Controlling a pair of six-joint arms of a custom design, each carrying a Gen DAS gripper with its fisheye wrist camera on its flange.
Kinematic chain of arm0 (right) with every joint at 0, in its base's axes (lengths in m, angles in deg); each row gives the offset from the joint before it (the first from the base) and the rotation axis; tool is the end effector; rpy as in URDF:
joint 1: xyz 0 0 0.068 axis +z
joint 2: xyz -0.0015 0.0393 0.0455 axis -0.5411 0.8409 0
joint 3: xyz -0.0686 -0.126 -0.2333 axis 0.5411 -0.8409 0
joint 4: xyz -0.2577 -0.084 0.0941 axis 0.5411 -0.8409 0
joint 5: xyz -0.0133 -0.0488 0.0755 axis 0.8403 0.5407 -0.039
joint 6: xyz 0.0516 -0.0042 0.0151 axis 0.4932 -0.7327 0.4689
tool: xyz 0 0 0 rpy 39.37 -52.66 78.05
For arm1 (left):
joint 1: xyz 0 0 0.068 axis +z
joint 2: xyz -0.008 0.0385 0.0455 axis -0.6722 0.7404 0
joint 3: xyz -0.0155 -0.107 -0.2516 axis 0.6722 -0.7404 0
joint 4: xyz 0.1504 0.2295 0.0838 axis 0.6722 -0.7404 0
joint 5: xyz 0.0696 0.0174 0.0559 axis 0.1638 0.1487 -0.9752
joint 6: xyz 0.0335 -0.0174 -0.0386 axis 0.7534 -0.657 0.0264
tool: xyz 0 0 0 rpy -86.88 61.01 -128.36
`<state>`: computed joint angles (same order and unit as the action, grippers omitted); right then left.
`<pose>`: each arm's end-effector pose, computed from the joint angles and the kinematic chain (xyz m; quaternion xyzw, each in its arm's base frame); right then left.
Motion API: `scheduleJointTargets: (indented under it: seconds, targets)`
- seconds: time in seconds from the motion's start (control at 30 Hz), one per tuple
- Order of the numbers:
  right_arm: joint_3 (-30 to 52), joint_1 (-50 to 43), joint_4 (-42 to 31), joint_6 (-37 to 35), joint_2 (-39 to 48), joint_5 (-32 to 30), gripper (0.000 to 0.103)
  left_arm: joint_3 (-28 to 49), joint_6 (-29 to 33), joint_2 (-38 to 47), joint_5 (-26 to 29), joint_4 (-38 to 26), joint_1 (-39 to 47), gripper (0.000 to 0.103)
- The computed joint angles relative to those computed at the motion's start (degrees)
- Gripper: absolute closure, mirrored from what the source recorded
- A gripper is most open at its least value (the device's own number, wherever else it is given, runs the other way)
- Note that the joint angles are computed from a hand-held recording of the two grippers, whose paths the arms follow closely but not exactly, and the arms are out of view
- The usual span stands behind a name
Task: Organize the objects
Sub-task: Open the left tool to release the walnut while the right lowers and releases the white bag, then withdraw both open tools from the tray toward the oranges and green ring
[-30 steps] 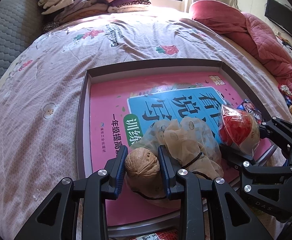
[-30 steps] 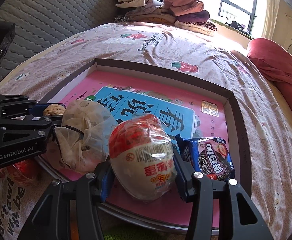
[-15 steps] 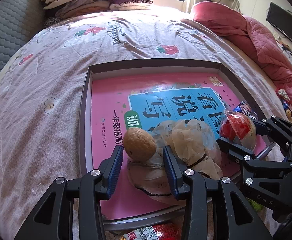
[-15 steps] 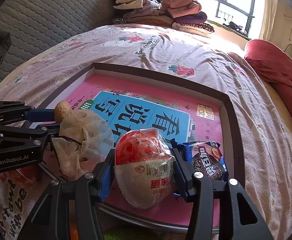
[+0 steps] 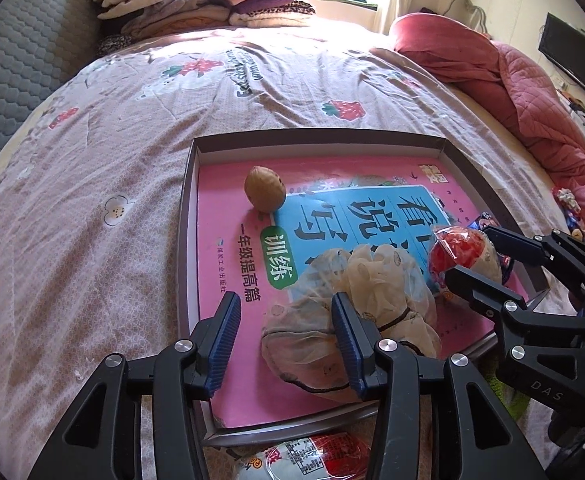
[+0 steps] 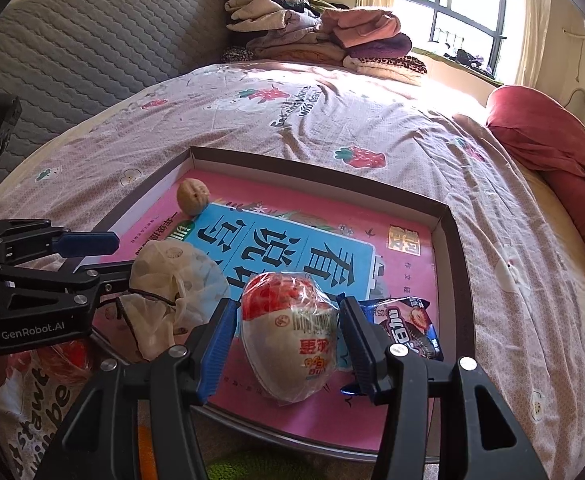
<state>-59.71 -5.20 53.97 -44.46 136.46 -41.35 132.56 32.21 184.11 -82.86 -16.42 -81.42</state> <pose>0.2173 0.0992 0.1187 0.0113 0.9383 -0.0284 0.3444 0.3212 -0.2621 0.1125 0.2457 0.9220 -0.1254 0.2716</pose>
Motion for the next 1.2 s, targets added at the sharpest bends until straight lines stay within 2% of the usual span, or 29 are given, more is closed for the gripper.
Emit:
scheduleJointTargets:
  seconds: [0.4, 0.53, 0.8, 0.93, 1.2]
  targets:
    - [-0.07, 0.11, -1.75, -0.23, -3.73, 0.95, 0.050, -2.33, -0.92, -3.63, -0.74, 1.04, 0.49, 0.053]
    - [-0.12, 0.03, -2.36, -0.53, -5.08, 1.05, 0.050, -3.54, -1.12, -5.74, -0.84, 1.16, 0.24, 0.046]
    - [-0.36, 1.32, -3.75, 0.00, -7.90, 2.42, 0.050, -6.20, -2.21, -9.93, -1.32, 1.57, -0.40, 0.046]
    - [-0.59, 2.42, -4.55, 0.51, -9.67, 2.88, 0.050, -7.69, -3.11, -11.97, -1.22, 2.02, -0.50, 0.041]
    - [-2.76, 4.56, -8.30, 4.67, -19.07, 4.30, 0.049, -11.13, -4.56, -15.54, -1.79, 3.45, -2.45, 0.036]
